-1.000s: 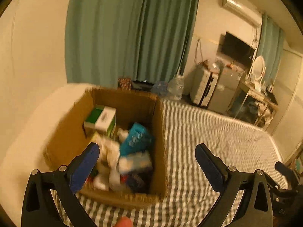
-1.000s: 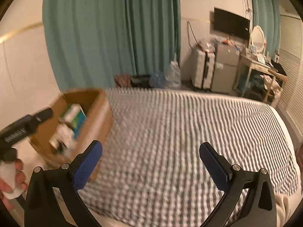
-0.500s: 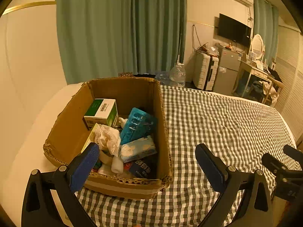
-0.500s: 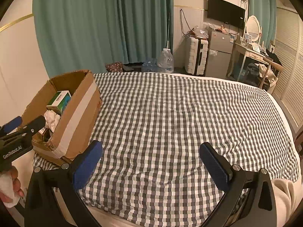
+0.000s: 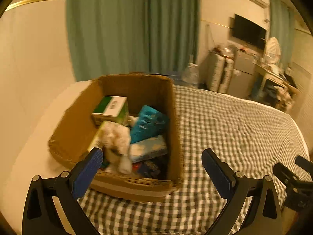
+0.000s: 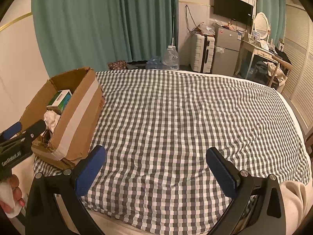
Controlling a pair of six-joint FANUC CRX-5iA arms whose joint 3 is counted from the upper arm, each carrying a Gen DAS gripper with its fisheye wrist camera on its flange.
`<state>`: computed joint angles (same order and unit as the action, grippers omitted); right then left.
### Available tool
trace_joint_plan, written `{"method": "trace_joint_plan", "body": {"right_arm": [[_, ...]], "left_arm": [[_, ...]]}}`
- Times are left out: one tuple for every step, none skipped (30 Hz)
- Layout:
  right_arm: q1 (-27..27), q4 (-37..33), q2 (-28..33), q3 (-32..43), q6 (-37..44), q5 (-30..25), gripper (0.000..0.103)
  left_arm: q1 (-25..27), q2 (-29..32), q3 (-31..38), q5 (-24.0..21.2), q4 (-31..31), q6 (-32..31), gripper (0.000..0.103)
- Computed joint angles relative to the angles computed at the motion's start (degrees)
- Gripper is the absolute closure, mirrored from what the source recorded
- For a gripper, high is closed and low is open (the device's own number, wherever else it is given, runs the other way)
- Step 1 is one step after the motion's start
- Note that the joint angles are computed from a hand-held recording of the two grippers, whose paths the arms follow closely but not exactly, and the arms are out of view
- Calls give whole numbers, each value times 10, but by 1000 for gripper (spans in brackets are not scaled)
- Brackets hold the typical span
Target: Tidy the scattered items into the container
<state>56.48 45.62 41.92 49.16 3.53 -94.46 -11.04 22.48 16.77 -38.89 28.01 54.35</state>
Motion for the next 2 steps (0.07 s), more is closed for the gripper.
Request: {"method": "trace_joint_plan", "body": {"right_arm": [[0, 0, 1, 1, 0, 0, 0], [1, 0, 3, 5, 1, -1, 0]], "left_arm": [[1, 2, -1, -7, 16, -14, 0], [2, 4, 1, -14, 23, -21, 0]]}}
